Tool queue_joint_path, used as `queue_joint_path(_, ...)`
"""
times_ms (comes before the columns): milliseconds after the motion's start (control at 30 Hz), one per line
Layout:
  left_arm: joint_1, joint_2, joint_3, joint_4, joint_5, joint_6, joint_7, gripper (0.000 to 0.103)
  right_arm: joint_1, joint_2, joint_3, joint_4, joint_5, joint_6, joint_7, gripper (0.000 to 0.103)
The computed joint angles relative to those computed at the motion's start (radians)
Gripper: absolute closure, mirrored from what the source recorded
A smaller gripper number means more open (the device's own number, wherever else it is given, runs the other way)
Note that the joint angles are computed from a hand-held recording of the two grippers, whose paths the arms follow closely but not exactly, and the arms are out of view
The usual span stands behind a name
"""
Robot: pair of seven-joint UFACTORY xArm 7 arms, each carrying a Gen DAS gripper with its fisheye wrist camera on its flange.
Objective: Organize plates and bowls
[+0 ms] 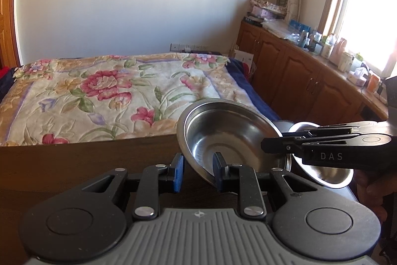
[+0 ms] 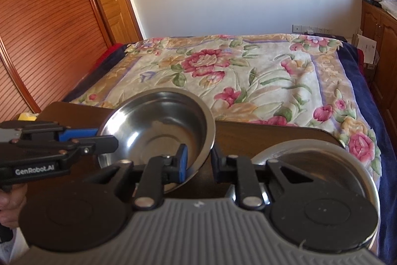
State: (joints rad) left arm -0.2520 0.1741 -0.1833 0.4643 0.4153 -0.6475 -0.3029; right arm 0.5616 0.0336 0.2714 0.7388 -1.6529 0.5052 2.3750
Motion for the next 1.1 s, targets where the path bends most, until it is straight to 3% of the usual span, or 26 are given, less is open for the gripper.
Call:
queue_joint_path(467, -0.013, -0.223, 0.049, -0.171, 0.11, -0.057, -0.076, 0.076, 0.048, -0.172, 0.087, -0.071, 0.154, 0.095, -0.072, 0.081)
queue_joint_path(1100, -0.009, -0.412, 0.162, -0.41, 0.284, -0.149, -0.117, 0.076, 0.143, -0.187, 0.199, -0.073, 0.336, 0.229, -0.104, 0.081)
